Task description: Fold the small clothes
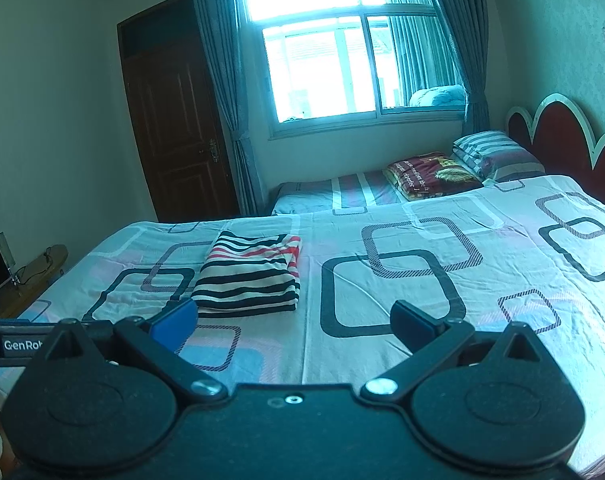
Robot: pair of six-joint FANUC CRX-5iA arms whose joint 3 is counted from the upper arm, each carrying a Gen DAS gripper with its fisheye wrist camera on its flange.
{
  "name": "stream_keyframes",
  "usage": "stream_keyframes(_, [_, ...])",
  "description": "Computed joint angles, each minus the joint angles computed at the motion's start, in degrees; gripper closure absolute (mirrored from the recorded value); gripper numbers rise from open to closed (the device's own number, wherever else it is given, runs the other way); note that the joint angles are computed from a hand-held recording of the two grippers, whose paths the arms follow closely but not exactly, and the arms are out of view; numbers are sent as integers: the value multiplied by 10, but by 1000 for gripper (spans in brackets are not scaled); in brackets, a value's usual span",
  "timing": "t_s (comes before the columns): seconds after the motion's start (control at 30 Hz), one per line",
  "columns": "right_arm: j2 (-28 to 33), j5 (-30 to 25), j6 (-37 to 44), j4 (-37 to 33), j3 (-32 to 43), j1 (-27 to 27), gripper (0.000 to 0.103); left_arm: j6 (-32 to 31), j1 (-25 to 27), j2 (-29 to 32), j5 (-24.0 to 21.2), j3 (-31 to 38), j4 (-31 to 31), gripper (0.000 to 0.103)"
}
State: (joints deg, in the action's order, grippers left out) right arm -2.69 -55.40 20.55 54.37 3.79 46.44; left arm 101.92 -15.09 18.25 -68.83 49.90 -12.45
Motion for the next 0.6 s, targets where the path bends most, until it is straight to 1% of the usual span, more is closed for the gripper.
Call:
stream_keyframes(0.5, [17,-5,26,-13,16,-16,1,-9,-4,29,-16,38,0,0])
stream_keyframes(0.6, [22,-3,35,-16,22,-19,1,-13,-4,27,-3,32,-1,0])
